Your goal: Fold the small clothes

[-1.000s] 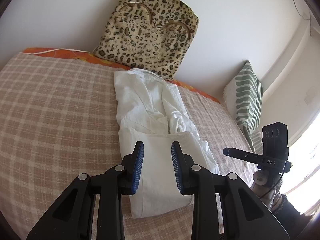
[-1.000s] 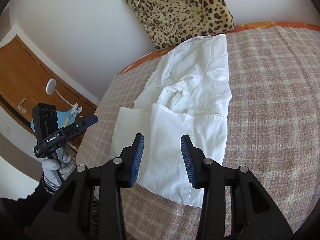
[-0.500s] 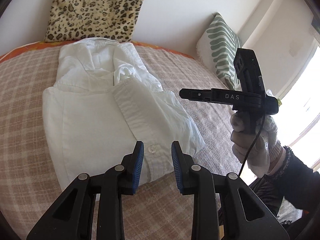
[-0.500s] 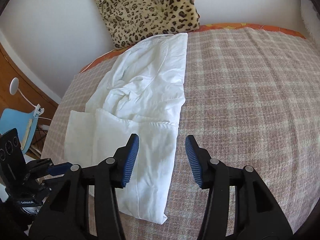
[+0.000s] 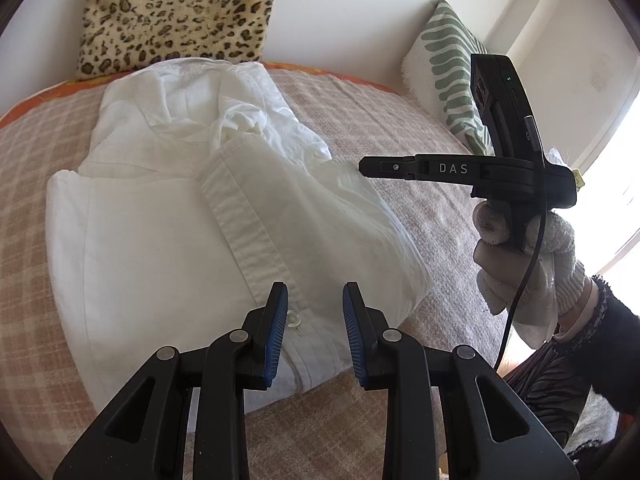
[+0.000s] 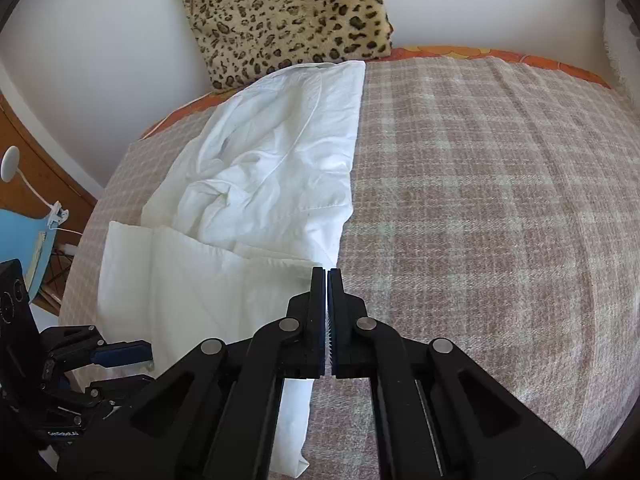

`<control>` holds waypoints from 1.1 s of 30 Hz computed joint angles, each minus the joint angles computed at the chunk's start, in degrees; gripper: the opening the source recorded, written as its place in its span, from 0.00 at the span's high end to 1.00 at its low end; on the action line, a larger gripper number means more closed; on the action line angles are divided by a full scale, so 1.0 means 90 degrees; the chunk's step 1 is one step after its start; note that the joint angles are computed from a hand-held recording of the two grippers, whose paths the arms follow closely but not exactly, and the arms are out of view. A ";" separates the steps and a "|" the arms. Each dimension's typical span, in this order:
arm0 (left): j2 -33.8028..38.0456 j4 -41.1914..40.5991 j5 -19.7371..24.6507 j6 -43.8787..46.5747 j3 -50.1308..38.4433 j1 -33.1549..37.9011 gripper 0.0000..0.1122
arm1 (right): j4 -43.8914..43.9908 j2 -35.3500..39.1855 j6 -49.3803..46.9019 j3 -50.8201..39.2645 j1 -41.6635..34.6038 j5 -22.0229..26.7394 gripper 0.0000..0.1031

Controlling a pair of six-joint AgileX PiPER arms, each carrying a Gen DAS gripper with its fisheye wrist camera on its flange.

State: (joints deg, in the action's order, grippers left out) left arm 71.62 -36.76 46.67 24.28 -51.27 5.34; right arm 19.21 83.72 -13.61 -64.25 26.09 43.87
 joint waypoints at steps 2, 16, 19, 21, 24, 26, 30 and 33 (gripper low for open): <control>0.0066 -0.0028 0.0017 -0.0007 0.0042 0.0111 0.76 | 0.0146 0.0183 0.0040 -0.0121 -0.0283 0.0151 0.99; -0.0440 0.0622 -0.0412 -0.0570 0.0013 -0.0401 0.76 | 0.1022 0.0046 -0.0718 -0.0043 -0.0047 0.0436 0.95; -0.0345 0.0824 -0.0471 -0.0672 -0.0028 -0.0585 0.76 | 0.0510 -0.0195 -0.0354 0.0068 0.0166 0.0022 0.98; -0.0221 0.1058 -0.0553 -0.0853 -0.0014 -0.0626 0.76 | -0.0340 -0.0127 0.0368 0.0071 0.0282 -0.0240 0.98; -0.0074 0.1149 -0.0511 -0.0966 -0.0002 -0.0521 0.76 | 0.0107 0.0107 -0.0049 0.0071 -0.0002 -0.0126 0.98; -0.0177 0.0813 -0.0299 -0.0679 -0.0012 -0.0241 0.76 | 0.0185 0.0097 -0.0228 0.0004 -0.0043 0.0020 0.97; -0.0802 0.0372 0.0053 -0.0073 -0.0077 0.0680 0.76 | -0.0214 -0.0413 0.0058 0.0044 0.0085 -0.0129 0.93; -0.0860 -0.0388 0.0533 0.0732 -0.0192 0.2119 0.76 | 0.0360 -0.0801 -0.0636 0.0161 0.0136 -0.0077 0.92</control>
State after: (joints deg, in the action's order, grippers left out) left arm 63.88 -40.25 51.47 30.86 -52.99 24.42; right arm 22.45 76.51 -19.33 -62.81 27.32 43.18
